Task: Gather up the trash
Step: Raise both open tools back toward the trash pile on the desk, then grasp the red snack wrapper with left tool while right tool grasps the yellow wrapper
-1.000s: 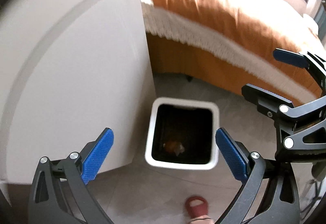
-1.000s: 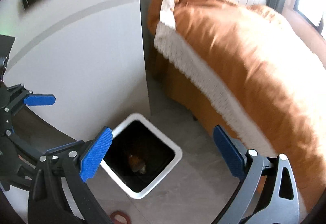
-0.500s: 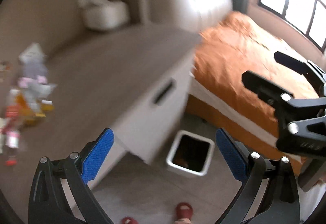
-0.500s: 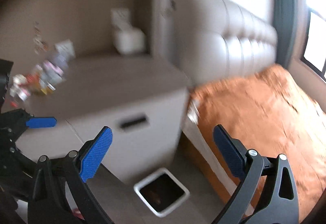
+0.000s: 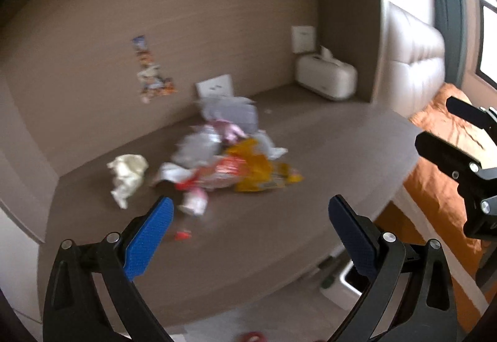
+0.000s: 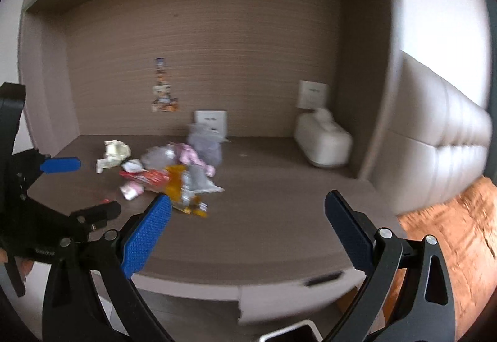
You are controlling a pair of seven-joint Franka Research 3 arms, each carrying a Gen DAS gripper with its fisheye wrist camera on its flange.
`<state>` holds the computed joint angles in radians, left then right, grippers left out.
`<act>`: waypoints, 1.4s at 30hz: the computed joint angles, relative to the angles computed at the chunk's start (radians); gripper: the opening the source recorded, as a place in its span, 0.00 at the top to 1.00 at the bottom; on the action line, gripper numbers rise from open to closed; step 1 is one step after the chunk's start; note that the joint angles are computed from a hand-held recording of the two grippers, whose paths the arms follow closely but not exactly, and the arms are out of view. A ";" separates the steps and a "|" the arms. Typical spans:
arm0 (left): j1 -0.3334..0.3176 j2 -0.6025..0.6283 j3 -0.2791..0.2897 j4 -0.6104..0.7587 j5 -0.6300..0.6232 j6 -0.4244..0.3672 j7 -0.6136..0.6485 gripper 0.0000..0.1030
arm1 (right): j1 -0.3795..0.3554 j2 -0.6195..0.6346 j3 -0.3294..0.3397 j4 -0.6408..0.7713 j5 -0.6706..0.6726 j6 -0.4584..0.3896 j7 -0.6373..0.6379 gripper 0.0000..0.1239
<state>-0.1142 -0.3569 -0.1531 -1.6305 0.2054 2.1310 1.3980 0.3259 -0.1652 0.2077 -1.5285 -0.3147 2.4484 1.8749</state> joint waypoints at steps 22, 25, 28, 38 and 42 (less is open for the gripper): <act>0.063 0.154 0.173 0.010 -0.432 0.168 0.605 0.05 | 0.305 0.577 -0.173 0.730 -0.085 -0.385 0.065 0.23; 0.057 0.192 0.154 0.028 -0.473 0.175 0.741 0.05 | 0.298 0.573 -0.192 0.707 -0.029 -0.405 0.058 0.30; 0.060 0.234 0.135 0.064 -0.497 0.154 0.847 0.05 | 0.285 0.527 -0.192 0.610 -0.002 -0.378 0.046 0.33; 0.120 0.406 0.063 0.262 -0.468 -0.073 0.909 0.49 | 0.234 0.596 -0.156 0.650 0.146 -0.389 -0.118 0.47; 0.139 0.421 0.049 0.282 -0.478 -0.119 0.888 0.72 | 0.234 0.602 -0.153 0.639 0.200 -0.375 -0.163 0.73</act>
<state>0.0249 0.0639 -0.1046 -1.3488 -0.2724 2.0123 2.2857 0.5598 0.4367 0.0543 -0.8894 -0.1144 2.0733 1.7118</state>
